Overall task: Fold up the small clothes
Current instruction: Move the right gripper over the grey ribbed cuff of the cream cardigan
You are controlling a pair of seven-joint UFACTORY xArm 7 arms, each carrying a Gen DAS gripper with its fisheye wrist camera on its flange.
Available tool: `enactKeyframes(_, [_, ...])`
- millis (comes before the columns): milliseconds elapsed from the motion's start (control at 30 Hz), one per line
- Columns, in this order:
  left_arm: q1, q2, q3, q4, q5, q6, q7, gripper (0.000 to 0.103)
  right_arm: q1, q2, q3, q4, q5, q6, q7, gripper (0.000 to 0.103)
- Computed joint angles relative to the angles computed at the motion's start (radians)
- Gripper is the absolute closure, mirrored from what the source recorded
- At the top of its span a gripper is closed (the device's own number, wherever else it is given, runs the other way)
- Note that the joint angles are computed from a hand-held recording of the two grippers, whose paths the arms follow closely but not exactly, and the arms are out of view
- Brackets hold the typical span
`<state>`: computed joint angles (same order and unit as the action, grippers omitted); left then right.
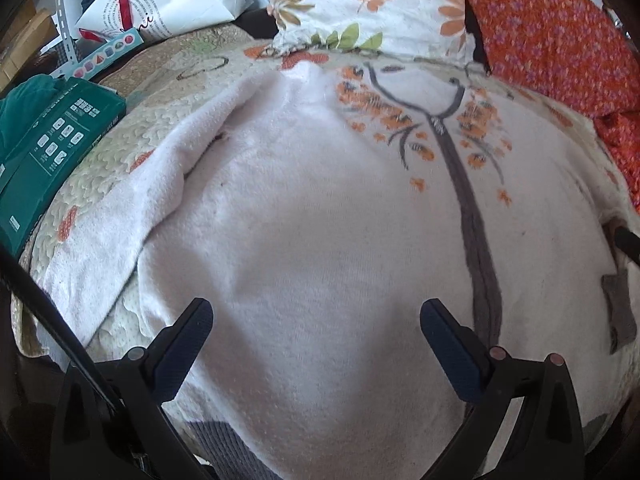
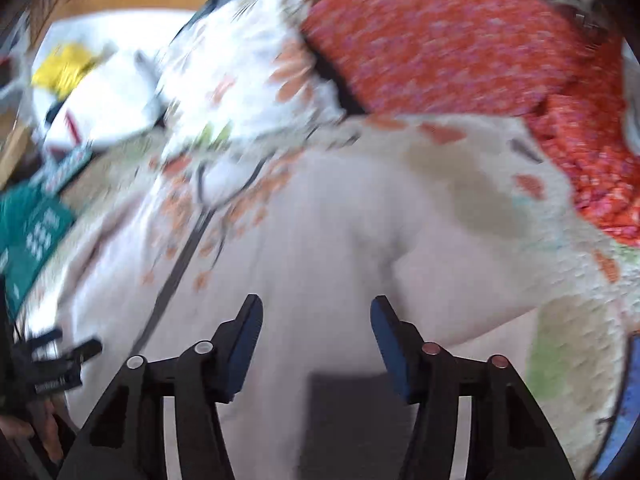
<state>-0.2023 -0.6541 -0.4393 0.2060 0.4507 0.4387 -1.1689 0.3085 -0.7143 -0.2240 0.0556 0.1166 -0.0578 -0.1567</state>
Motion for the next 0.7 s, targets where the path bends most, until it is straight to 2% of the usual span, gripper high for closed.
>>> enactKeyframes(67, [-0.016,0.063,0.023,0.023,-0.027,0.023,0.023,0.000,-0.013,0.061,0.057,-0.020,-0.011,-0.050,0.014,0.043])
enactKeyframes(133, [-0.014,0.067,0.027,0.011,-0.031,0.003,0.003,0.000,-0.049,0.118,0.122,-0.032,-0.029,-0.083,0.040,0.043])
enactKeyframes(233, [-0.009,0.070,0.010,0.014,-0.024,0.012,-0.026,0.000,-0.039,0.135,0.084,-0.050,-0.053,-0.108,0.056,0.041])
enactKeyframes(333, [-0.008,0.075,0.002,0.018,-0.013,0.021,-0.052,0.000,-0.029,0.152,0.064,-0.049,-0.071,-0.123,0.072,0.033])
enactKeyframes(400, [-0.011,0.076,0.002,0.020,-0.007,0.027,-0.063,0.000,-0.041,0.185,0.089,-0.042,-0.081,-0.156,0.093,0.030])
enactKeyframes(500, [-0.012,0.074,-0.002,0.017,0.007,0.024,-0.080,0.000,-0.100,0.200,0.171,-0.043,-0.094,-0.175,0.121,0.025])
enactKeyframes(700, [-0.015,0.070,-0.008,0.016,0.027,0.030,-0.107,0.000,-0.117,0.208,0.182,-0.035,-0.131,-0.177,0.148,0.020])
